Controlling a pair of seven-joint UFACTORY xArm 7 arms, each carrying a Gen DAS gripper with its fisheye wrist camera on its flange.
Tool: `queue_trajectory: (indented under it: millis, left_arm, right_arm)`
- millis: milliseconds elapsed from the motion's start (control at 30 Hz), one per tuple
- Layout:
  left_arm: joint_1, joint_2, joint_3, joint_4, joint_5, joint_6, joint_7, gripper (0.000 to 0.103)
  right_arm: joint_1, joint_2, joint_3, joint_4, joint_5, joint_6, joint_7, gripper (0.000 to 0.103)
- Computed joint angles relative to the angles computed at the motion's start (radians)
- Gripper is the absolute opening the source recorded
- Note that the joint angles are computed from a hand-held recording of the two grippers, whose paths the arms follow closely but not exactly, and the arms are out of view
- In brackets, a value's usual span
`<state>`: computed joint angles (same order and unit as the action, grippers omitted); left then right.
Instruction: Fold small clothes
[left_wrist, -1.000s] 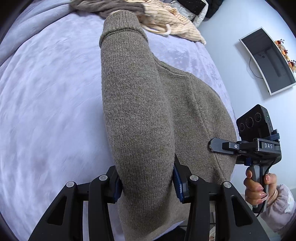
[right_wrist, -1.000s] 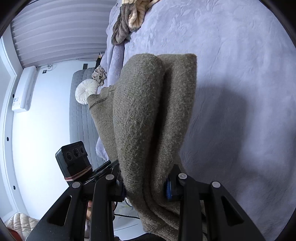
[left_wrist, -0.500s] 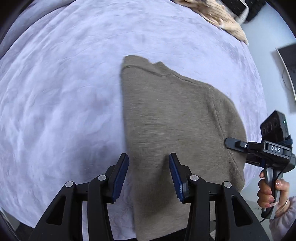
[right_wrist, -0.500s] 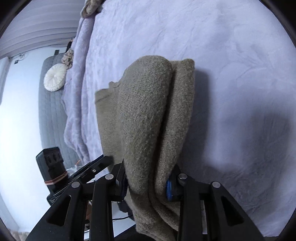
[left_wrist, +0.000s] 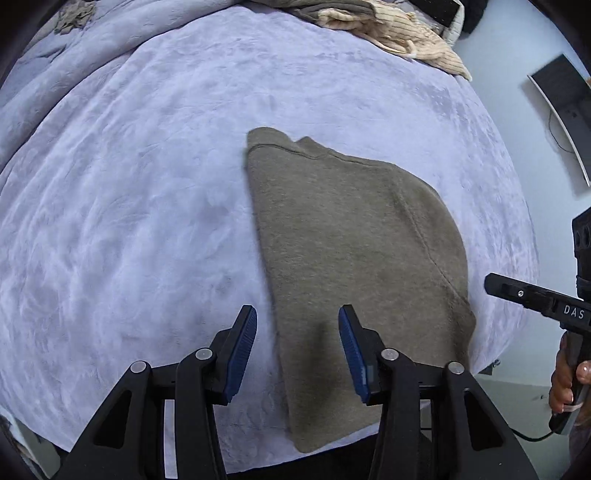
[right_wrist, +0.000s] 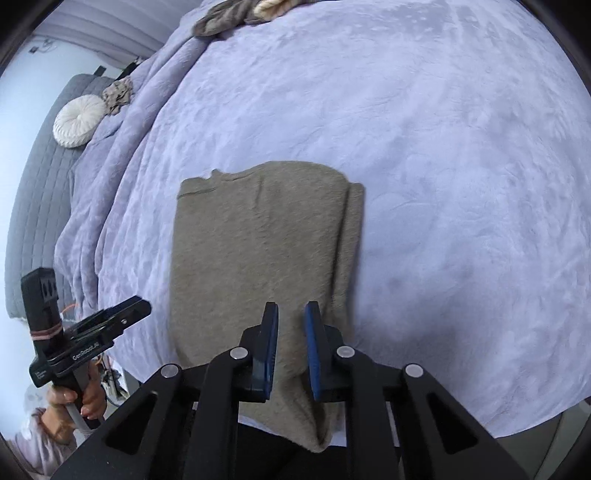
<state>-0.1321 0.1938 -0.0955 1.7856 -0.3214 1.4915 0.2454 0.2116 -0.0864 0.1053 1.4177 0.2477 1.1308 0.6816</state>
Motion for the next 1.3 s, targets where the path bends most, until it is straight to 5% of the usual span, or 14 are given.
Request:
queue_trajectory:
  millis: [133,267,400,1300]
  left_arm:
    - [-0.03,-0.045,-0.02,-0.092,0.002,-0.011,0.026,0.051]
    - [-0.058,-0.101,-0.02,-0.217,0.057,-0.103,0.05,0.051]
    - [-0.06,-0.11,-0.013,-0.227,0.059,-0.1,0.051,0.051]
    - [-0.054,-0.15,-0.003,-0.256,0.085,-0.062,0.008,0.051]
  right_arm:
    - [0.037,0.035,0.037,0.026,-0.092,0.077,-0.001,0.016]
    - [0.045,0.005,0.033,-0.099,-0.133,0.101,-0.012,0.007]
    - [0.036,-0.047,0.023,-0.204,-0.113,0.018,-0.038,0.007]
    - [0.032,-0.094,0.035,-0.196,-0.11,0.133,0.058,0.018]
